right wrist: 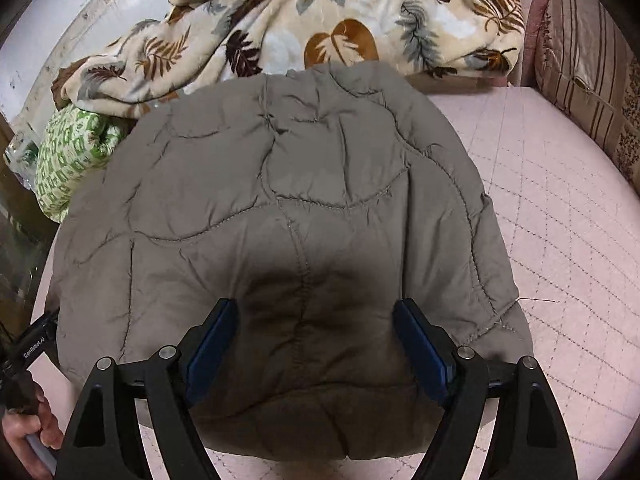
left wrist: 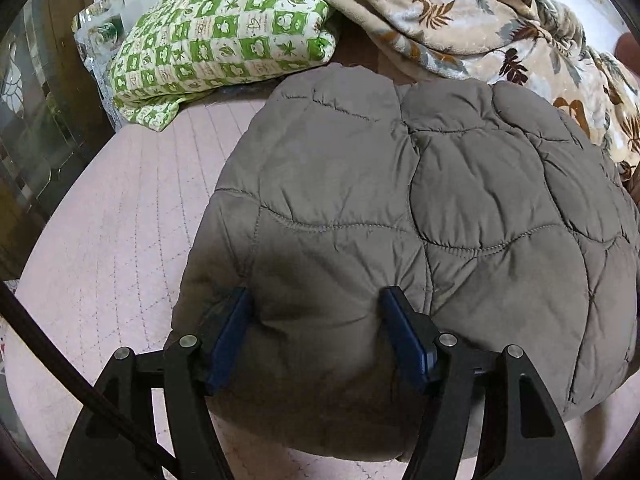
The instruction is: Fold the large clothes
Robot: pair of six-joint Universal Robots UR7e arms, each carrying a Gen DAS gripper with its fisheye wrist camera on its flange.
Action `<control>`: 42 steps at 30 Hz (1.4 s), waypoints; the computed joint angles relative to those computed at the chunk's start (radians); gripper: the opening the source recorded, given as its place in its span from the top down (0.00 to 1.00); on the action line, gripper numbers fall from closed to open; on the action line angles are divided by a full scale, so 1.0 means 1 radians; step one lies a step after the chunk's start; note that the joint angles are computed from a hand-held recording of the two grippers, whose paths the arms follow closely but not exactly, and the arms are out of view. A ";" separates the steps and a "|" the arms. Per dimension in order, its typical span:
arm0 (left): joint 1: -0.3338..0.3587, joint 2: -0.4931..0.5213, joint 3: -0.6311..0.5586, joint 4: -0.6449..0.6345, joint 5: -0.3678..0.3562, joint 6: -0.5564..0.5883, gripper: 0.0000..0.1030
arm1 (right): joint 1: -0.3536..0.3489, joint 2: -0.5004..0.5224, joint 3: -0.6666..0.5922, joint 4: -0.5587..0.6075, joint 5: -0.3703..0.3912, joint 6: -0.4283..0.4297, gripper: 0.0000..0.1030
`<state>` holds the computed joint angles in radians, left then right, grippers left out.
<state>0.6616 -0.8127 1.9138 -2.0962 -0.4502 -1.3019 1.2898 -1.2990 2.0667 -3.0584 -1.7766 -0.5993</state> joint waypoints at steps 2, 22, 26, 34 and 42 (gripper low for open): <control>0.000 0.005 -0.004 0.011 0.001 -0.003 0.34 | -0.001 0.005 -0.004 0.008 -0.005 -0.010 0.17; -0.024 0.028 -0.045 0.060 0.094 0.007 0.34 | 0.019 0.024 0.017 -0.162 0.151 0.003 0.17; -0.015 0.036 -0.050 0.053 0.094 0.020 0.34 | 0.023 0.052 0.002 -0.156 0.126 -0.001 0.17; -0.007 0.046 -0.059 0.063 0.088 0.019 0.34 | 0.026 0.077 -0.014 -0.133 0.084 -0.020 0.15; -0.012 0.030 -0.047 0.053 0.075 0.018 0.34 | 0.030 0.046 -0.003 -0.104 0.085 -0.018 0.15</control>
